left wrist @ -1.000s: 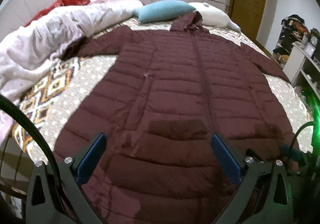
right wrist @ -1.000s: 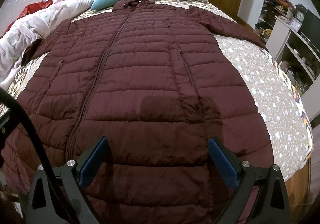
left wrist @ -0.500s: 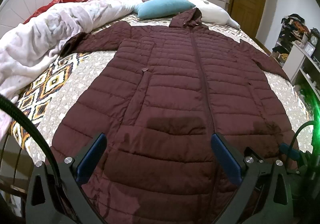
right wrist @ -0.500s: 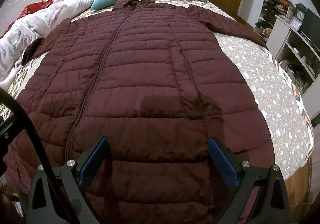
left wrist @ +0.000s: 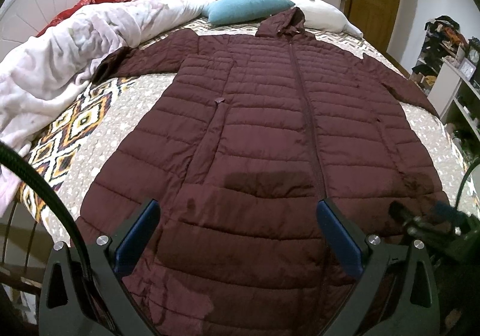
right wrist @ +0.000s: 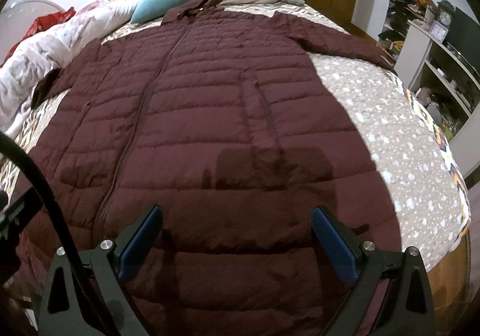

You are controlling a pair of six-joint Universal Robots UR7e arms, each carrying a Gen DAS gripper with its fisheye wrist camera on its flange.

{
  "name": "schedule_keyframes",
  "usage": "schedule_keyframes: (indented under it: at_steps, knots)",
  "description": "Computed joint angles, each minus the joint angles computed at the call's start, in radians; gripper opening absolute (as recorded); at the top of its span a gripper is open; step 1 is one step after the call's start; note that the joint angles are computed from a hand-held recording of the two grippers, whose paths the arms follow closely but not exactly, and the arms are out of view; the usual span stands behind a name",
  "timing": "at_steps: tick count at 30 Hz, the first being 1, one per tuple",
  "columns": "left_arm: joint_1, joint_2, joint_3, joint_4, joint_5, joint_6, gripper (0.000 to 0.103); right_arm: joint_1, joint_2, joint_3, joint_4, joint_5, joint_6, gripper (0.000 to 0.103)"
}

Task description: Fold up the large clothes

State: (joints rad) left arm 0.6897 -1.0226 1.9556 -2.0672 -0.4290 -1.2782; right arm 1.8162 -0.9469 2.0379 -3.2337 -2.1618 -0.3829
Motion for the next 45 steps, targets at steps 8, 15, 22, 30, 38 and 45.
schedule_keyframes:
  at_steps: [8, 15, 22, 30, 38, 45]
  knots:
    - [0.003, 0.002, -0.027, 0.064, 0.003, -0.022, 0.103, -0.038, -0.047, -0.043, 0.023, 0.037, -0.012, 0.101]
    - [0.003, -0.008, -0.092, 0.176, 0.052, -0.042, 0.103, -0.079, -0.113, -0.154, 0.139, 0.079, -0.003, 0.1]
    - [0.008, -0.03, -0.105, 0.229, 0.069, -0.092, 0.103, -0.21, -0.148, -0.43, 0.421, 0.323, 0.211, 0.098]
    - [0.039, -0.014, -0.117, 0.178, 0.05, -0.057, 0.103, -0.411, 0.013, -0.748, 0.628, 0.717, 0.529, 0.08]
    - [0.093, 0.029, -0.17, 0.166, 0.027, 0.001, 0.103, -0.461, 0.226, -1.053, 0.64, 0.797, 0.655, 0.077]
    - [0.132, 0.059, -0.231, 0.284, 0.024, -0.068, 0.103, -0.444, 0.446, -1.445, 0.809, 0.678, 0.652, 0.066]
